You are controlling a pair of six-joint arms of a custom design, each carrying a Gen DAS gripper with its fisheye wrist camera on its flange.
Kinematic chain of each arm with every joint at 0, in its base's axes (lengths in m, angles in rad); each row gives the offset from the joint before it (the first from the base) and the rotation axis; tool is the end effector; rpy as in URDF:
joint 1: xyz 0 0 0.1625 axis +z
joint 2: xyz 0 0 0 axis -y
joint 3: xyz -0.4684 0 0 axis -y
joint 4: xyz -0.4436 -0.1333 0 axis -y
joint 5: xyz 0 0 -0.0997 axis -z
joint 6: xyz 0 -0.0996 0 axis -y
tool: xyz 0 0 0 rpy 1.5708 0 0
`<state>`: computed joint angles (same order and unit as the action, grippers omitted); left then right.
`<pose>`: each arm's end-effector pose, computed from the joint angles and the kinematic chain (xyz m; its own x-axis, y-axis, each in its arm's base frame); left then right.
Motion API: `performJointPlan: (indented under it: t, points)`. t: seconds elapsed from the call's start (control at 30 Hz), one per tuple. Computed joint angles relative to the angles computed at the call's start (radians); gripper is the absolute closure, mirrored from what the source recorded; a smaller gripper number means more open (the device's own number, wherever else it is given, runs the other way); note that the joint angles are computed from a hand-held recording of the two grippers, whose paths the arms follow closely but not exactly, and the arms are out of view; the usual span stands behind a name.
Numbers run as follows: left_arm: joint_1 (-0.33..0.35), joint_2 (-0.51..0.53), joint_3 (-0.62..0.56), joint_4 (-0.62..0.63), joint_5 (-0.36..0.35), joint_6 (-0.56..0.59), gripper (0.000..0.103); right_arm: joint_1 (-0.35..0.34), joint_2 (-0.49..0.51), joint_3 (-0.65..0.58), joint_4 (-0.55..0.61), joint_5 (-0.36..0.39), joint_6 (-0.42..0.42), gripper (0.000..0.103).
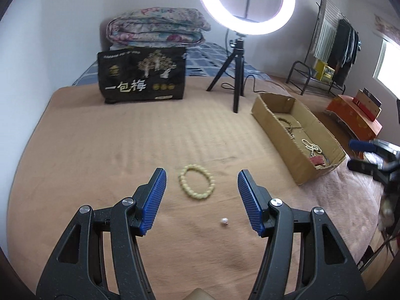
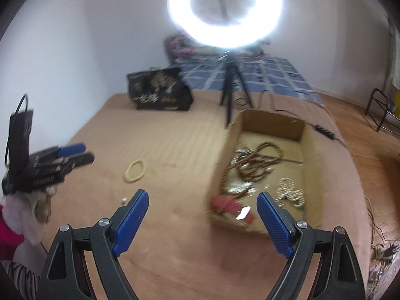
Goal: Organize jewelry
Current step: 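Move the left tool to the cream bead bracelet while the right tool reaches the second pearl earring, then grasp the bracelet with the left tool while the right tool pinches the earring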
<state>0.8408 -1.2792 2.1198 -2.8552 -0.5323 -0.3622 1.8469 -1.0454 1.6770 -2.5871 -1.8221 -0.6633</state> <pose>-0.1984 -0.5502 0.2778 -0.7978 -0.1798 -0.5755 0.3418 0.6516 -0.6773 0.3011 -0.6647 0.2538 -0.5988 -0.6864 0.4127 -0.7886 0.5954 -0.1538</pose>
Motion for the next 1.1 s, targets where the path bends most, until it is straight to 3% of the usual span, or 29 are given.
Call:
performJointPlan:
  t: [0.23,0.43,0.53,0.6,0.7,0.8,0.87,1.1]
  points:
    - [0.047,-0.032,0.02,0.002,-0.06,-0.023,0.042,0.023,0.027,0.052,0.036,0.014,-0.023,0.014]
    - [0.09,-0.015,0.002,0.003,-0.107,-0.025,0.042,0.031,0.077,0.061,0.04,0.012,-0.007,0.021]
    - [0.111,0.001,-0.014,0.0,-0.128,-0.013,0.044,0.035,0.104,0.058,0.043,0.01,-0.007,0.029]
    - [0.129,0.016,-0.031,0.006,-0.149,-0.006,0.055,0.038,0.118,0.058,0.043,0.006,-0.016,0.038]
    - [0.147,0.033,-0.048,0.016,-0.166,0.008,0.056,0.042,0.138,0.051,0.071,0.005,-0.028,0.051]
    - [0.162,0.053,-0.063,0.013,-0.179,0.025,0.061,0.047,0.157,0.046,0.073,-0.005,-0.045,0.053]
    - [0.172,0.06,-0.071,0.018,-0.183,0.023,0.063,0.048,0.169,0.041,0.076,-0.003,-0.044,0.06]
    - [0.197,0.089,-0.093,0.012,-0.2,0.033,0.063,0.051,0.203,0.034,0.066,-0.018,-0.043,0.065]
